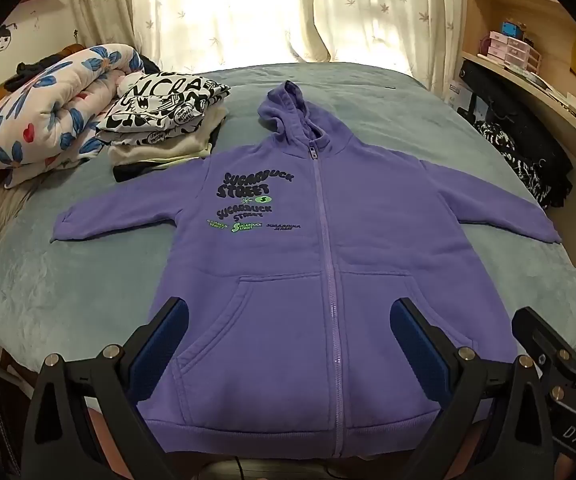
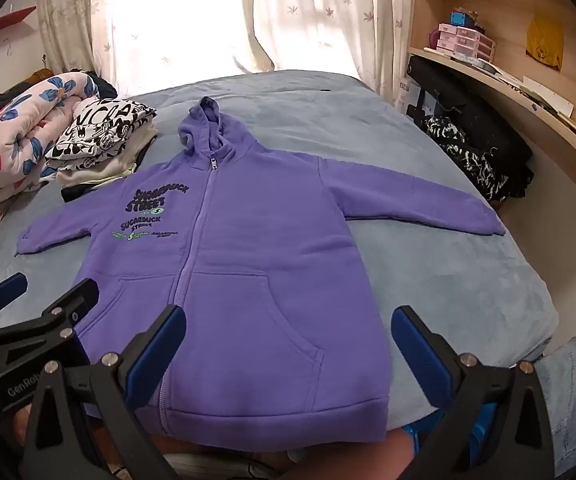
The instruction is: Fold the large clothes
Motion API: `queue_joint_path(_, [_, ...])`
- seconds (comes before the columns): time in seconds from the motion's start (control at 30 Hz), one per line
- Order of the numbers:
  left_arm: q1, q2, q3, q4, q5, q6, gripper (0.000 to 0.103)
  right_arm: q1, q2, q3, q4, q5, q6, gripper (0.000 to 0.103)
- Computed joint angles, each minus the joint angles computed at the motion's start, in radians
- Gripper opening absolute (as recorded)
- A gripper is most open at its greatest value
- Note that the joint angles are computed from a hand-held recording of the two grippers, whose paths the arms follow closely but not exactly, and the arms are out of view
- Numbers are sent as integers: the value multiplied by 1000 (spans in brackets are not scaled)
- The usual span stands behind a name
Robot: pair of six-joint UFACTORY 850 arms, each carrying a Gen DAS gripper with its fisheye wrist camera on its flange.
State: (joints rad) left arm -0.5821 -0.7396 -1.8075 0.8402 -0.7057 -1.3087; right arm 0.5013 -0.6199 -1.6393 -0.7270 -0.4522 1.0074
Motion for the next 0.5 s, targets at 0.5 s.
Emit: queue_joint_path(0.5, [22, -27, -51, -147, 8, 125, 100, -11, -2, 5, 14, 14, -21, 103])
